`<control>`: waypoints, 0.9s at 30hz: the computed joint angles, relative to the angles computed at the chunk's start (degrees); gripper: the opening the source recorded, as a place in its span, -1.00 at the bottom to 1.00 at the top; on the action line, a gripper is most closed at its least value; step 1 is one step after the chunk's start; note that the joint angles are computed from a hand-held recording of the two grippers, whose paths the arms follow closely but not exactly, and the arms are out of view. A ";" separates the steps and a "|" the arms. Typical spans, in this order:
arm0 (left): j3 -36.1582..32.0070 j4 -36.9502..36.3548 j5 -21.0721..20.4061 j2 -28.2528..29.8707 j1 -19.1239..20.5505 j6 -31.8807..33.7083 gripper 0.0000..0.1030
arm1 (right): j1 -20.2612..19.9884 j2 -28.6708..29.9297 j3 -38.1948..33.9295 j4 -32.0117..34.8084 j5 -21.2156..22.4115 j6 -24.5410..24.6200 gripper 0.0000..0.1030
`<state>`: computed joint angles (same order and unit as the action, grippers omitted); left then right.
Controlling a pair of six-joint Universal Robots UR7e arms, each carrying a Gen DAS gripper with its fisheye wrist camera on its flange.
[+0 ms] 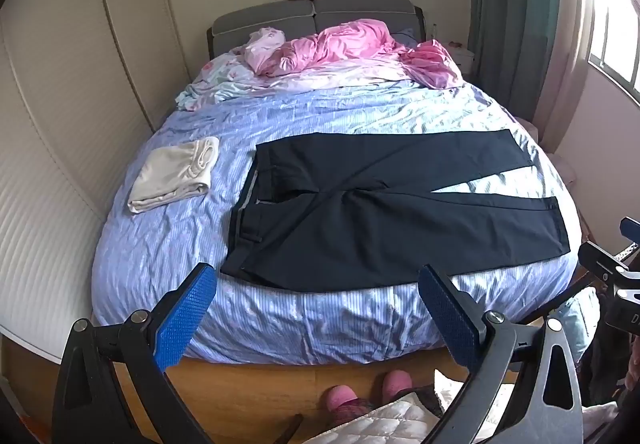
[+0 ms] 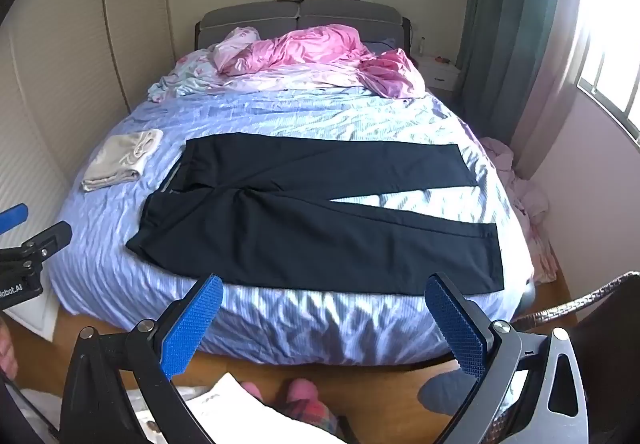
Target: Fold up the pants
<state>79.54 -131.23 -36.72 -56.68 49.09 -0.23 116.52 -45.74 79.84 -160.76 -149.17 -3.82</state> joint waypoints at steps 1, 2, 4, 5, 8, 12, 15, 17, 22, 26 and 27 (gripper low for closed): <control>0.08 -0.02 0.05 -0.02 -0.02 -0.20 0.99 | -0.01 0.12 -0.04 -0.15 0.11 -0.21 0.99; 0.22 -0.14 -0.10 -0.25 0.08 -0.21 0.99 | 0.06 0.26 -0.26 -0.21 0.14 -0.82 0.99; 0.31 -0.09 -0.07 -0.36 0.08 -0.67 0.99 | 0.01 0.43 -0.49 -0.42 0.33 -1.48 0.99; 0.40 -0.17 -0.11 -0.48 0.13 -0.74 0.99 | -0.02 0.48 -0.52 -0.69 0.40 -1.82 0.99; 0.29 -0.28 0.05 -0.53 0.21 -0.86 0.99 | -0.03 0.56 -0.68 -1.14 0.64 -2.66 0.99; 0.17 -0.89 0.23 -0.54 0.27 -0.63 0.99 | -0.03 0.91 -1.23 -1.43 0.88 -3.61 0.99; 0.15 -1.27 0.30 -0.58 0.30 -0.42 0.99 | 0.06 1.46 -1.98 -1.65 0.92 -4.45 0.99; 0.07 -1.22 0.22 -0.56 0.36 -0.36 0.99 | 0.04 1.60 -2.26 -1.67 1.01 -4.79 0.99; 0.01 -0.90 -0.03 -0.53 0.34 -0.53 0.99 | 0.07 1.67 -2.45 -1.37 0.87 -4.55 0.99; -0.49 -0.12 -0.44 -0.50 0.49 -0.55 0.99 | 0.07 1.95 -2.80 -1.04 0.75 -4.37 0.99; -0.84 0.12 -0.56 -0.38 0.60 -0.51 0.99 | 0.06 2.01 -2.91 -0.89 0.75 -4.29 0.99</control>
